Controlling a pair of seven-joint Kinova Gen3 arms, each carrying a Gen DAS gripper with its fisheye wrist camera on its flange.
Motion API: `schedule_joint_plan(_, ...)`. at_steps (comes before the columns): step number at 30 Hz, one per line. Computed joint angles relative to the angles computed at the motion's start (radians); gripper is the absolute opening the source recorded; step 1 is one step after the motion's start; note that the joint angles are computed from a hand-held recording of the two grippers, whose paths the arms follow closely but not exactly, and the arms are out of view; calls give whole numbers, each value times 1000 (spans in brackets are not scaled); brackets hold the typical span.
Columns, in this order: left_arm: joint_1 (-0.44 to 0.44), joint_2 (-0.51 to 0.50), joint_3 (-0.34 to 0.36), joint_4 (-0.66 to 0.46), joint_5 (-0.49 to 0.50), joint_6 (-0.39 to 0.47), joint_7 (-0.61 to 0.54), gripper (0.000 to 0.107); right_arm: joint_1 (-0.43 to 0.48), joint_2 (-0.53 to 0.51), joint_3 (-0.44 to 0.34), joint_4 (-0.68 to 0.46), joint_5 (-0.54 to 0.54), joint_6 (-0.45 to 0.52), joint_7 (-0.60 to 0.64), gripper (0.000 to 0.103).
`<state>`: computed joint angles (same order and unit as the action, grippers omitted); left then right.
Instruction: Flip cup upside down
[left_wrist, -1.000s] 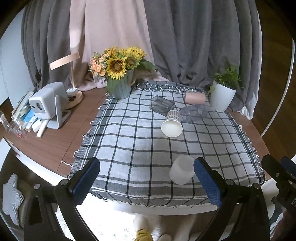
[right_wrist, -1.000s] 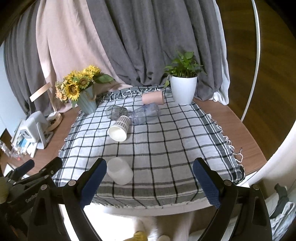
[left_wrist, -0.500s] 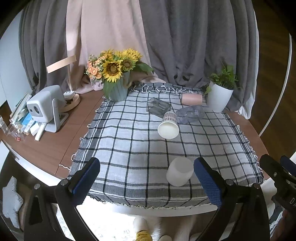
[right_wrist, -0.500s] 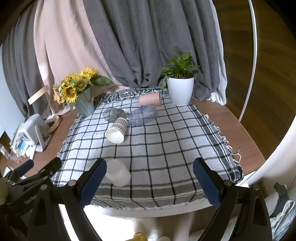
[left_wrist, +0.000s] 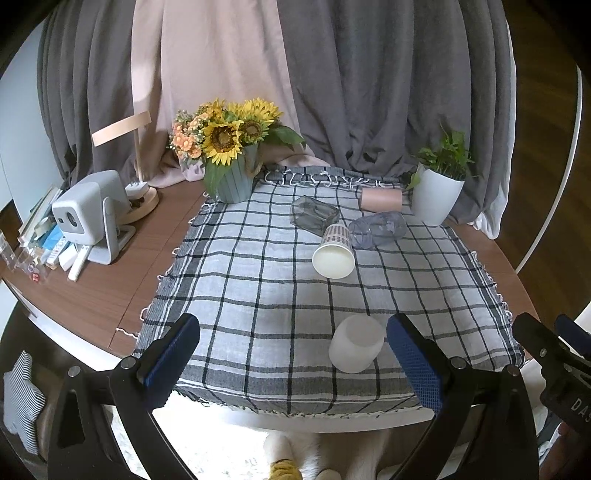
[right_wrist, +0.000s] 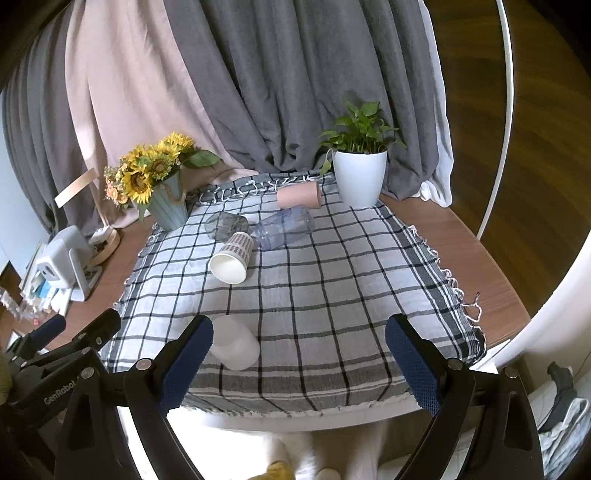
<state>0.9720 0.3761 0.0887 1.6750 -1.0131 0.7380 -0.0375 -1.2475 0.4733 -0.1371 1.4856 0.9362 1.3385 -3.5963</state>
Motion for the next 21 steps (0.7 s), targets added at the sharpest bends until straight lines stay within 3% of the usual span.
schedule_joint_plan(21,5,6,-2,-12,-9,10,-2,103,9,2,1,9,-2,-17,0,95)
